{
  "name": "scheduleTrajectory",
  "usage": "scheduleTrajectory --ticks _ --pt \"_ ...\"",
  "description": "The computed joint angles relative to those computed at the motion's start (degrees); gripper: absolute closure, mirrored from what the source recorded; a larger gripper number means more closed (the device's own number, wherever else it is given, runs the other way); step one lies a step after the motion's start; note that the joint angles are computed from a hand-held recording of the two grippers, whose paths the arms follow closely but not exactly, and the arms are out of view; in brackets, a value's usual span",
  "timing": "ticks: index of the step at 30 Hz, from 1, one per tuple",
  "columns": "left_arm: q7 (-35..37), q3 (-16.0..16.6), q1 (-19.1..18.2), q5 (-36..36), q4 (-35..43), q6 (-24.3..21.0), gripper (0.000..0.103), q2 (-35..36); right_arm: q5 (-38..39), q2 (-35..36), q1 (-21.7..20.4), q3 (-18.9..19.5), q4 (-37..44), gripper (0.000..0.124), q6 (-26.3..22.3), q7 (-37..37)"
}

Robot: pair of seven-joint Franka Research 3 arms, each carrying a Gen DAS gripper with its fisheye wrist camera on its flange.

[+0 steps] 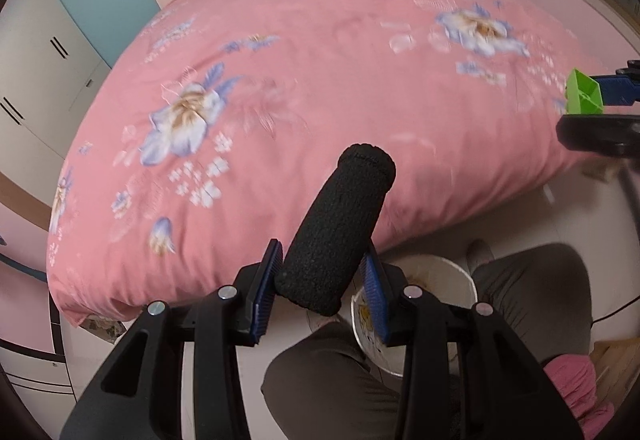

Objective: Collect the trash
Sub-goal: 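Carry the green block and foam tube with both tools over the trash bin, then open the right tool over the bin while the left tool releases the foam tube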

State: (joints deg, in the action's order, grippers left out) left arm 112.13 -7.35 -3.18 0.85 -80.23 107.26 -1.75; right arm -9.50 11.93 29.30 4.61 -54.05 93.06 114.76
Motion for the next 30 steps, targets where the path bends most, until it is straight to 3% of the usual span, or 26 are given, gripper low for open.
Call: scheduleTrajectory --ticks 6,30 --pt "0.3 0.2 0.0 -1.1 -5.3 0.5 0.061 -1.8 2.9 -3.1 -1.3 0.7 -9.3 0.075 3.3 0.7" --pt "0.4 0.6 -0.2 -2.5 -19.1 0.1 0.061 -2.9 13.9 -6.4 -4.3 2.4 -32.1 0.075 11.2 1.0"
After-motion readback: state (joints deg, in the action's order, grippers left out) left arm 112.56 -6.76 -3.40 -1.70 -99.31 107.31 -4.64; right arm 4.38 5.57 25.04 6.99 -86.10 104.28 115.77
